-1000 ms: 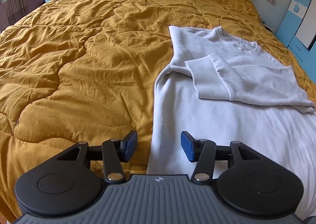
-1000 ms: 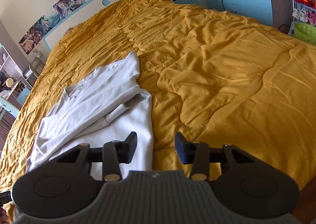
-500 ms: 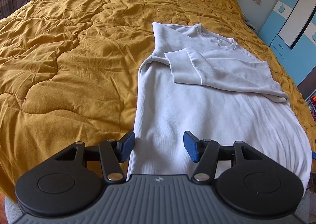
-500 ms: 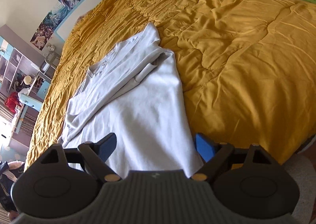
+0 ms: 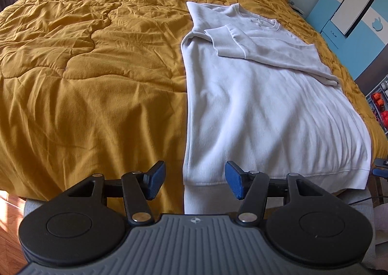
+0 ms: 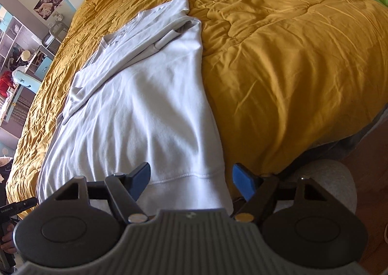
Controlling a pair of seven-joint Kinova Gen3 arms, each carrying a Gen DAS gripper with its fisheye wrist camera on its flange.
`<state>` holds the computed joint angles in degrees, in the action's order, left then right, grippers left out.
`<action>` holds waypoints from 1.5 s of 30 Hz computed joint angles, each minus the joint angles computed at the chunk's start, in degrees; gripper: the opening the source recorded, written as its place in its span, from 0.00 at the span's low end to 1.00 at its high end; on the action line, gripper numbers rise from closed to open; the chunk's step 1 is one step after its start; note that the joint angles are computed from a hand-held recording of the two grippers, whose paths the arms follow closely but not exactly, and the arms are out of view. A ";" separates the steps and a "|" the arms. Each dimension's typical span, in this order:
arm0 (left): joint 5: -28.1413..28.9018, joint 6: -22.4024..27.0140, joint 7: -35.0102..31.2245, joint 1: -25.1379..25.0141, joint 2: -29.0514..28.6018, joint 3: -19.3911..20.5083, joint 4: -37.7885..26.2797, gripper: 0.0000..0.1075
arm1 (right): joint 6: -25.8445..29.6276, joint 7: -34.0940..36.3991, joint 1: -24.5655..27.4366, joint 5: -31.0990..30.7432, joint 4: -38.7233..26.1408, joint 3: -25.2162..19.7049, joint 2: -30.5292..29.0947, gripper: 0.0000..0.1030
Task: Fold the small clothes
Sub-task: 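Move both grippers to the hem and grasp it, then lift the hem with both grippers and fold it toward the collar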
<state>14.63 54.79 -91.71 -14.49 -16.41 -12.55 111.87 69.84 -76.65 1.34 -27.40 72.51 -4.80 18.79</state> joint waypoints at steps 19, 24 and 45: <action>3.12 -0.60 -3.22 -0.81 1.36 1.46 4.78 0.09 | 7.06 1.70 -1.23 4.39 -4.87 -0.57 4.75 0.10; 1.21 -2.56 -1.48 0.30 -1.42 2.53 5.50 0.04 | 7.29 5.78 1.20 0.52 -3.61 -1.03 3.72 0.02; 8.63 -26.74 -5.05 9.29 -8.48 -0.21 9.26 0.04 | 2.27 20.37 12.20 -32.43 -0.65 -3.87 1.62 0.02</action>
<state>23.26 28.05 -96.76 -5.21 -24.90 -12.76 121.14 72.11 -56.28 13.54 -59.83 71.86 -8.68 20.41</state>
